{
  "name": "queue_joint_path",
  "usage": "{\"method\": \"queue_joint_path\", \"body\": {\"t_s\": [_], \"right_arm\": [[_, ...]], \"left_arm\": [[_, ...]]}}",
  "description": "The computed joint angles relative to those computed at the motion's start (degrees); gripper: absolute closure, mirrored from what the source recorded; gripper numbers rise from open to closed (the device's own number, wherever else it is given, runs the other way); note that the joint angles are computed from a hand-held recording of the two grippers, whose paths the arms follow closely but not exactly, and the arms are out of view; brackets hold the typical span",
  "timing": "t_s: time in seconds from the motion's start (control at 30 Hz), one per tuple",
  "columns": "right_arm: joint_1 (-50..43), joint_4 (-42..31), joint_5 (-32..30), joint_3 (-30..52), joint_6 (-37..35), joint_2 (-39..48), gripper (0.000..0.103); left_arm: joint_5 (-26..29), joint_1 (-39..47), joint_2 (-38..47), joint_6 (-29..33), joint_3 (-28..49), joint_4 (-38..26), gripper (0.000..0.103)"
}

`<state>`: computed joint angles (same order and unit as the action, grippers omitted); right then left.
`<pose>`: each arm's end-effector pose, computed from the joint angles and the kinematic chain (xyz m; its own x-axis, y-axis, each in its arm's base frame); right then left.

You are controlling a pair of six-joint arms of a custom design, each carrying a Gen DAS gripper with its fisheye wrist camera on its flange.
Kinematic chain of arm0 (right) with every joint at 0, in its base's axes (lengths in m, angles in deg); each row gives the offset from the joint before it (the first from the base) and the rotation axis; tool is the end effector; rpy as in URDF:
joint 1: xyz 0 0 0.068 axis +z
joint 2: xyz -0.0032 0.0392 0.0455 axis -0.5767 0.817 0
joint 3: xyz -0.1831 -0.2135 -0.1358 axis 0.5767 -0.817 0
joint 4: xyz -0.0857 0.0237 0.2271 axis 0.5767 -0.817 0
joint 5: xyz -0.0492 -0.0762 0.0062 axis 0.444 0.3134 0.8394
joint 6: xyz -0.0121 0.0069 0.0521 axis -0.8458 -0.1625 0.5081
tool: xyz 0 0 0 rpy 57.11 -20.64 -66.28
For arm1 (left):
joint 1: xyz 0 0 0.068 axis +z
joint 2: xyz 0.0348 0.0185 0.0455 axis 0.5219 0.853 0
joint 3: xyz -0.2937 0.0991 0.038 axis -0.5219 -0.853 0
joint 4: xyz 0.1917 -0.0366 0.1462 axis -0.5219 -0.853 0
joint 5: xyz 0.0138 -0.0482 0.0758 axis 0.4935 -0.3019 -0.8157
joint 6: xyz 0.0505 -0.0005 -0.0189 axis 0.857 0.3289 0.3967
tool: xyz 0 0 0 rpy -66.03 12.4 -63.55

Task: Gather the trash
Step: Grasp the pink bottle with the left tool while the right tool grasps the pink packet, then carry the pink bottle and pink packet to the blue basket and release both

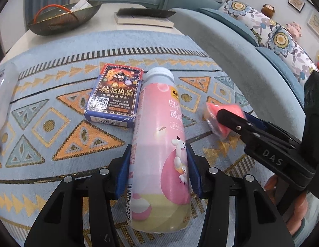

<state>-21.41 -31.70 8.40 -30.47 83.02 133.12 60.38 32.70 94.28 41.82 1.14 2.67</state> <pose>0.2875 0.0785 0.1224 -0.7496 -0.1100 -0.6527 -0.3175 0.9250 0.2089 0.2786 -0.0023 0.1326 -0.8281 -0.1422 -0.5423 0.0083 0.9641 -0.2656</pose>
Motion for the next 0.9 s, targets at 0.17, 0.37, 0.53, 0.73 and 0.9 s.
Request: {"method": "queue_joint_path", "body": {"t_s": [0.17,0.37,0.53,0.73,0.9], "right_arm": [[-3.0,2.3,-2.3,-3.4,0.3,-2.9,0.055],[-10.5,0.4,-7.0,-7.9,-1.9,-10.7,0.055],[-20.5,-6.0,-12.0,-10.1,-5.2,-20.9,0.055],[-37.9,-22.2,-20.0,-6.0,-14.8,-31.5,0.055],[-51.2,-30.9,-24.7,-1.9,-24.0,-32.8,0.055]], "left_arm": [[6.7,2.2,-3.7,-1.3,-2.3,2.3,0.056],[10.3,0.0,-7.6,-3.2,-3.5,2.4,0.056],[12.4,-3.8,-14.8,-6.5,-5.3,2.1,0.056],[6.7,-17.6,-25.8,-12.5,-4.0,-2.0,0.056],[-1.5,-32.0,-26.0,-17.6,0.6,-3.3,0.056]]}}
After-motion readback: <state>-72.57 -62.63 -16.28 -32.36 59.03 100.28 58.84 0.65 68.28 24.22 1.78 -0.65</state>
